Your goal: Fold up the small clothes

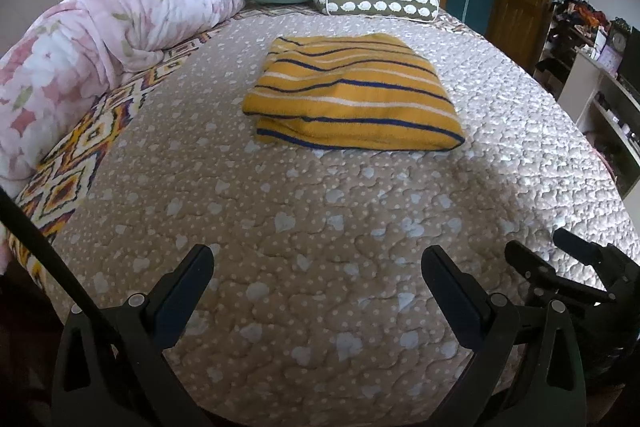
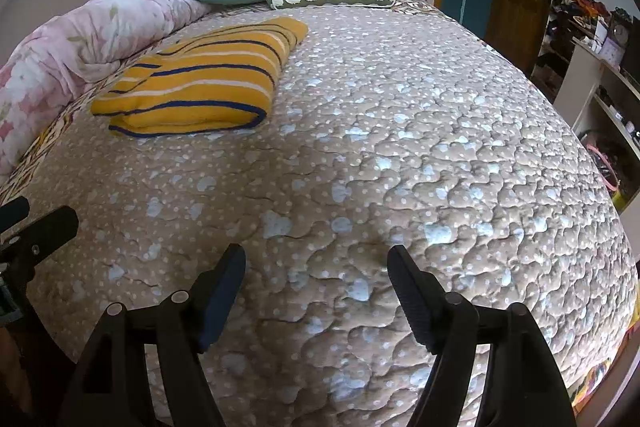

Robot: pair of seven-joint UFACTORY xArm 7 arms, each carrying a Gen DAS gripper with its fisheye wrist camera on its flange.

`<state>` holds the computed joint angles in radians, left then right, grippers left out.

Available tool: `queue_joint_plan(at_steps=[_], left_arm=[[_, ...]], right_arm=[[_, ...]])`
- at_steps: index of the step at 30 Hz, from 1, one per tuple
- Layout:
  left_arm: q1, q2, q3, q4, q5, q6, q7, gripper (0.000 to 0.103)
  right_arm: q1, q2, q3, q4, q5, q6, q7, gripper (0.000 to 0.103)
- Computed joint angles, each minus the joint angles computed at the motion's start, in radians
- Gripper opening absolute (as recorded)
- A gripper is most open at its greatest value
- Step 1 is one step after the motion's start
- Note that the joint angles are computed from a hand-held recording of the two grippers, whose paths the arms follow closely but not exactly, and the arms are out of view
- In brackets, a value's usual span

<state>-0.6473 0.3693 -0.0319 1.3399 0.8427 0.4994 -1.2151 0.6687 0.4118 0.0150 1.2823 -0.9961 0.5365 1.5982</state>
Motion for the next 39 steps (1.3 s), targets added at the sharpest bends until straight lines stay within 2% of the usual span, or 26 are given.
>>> queue_joint_plan(at_steps=[14, 39], left_arm=[[0.006, 0.014, -0.004, 0.002, -0.061, 0.001, 0.042, 0.103], [0.001, 0.025, 0.000, 0.008, -0.084, 0.016, 0.054, 0.103]], right_arm=[[-0.003, 0.002, -0.002, -0.002, 0.001, 0.003, -0.003, 0.082], [0.000, -0.001, 0.005, 0.000, -0.016, 0.028, 0.014, 0.083]])
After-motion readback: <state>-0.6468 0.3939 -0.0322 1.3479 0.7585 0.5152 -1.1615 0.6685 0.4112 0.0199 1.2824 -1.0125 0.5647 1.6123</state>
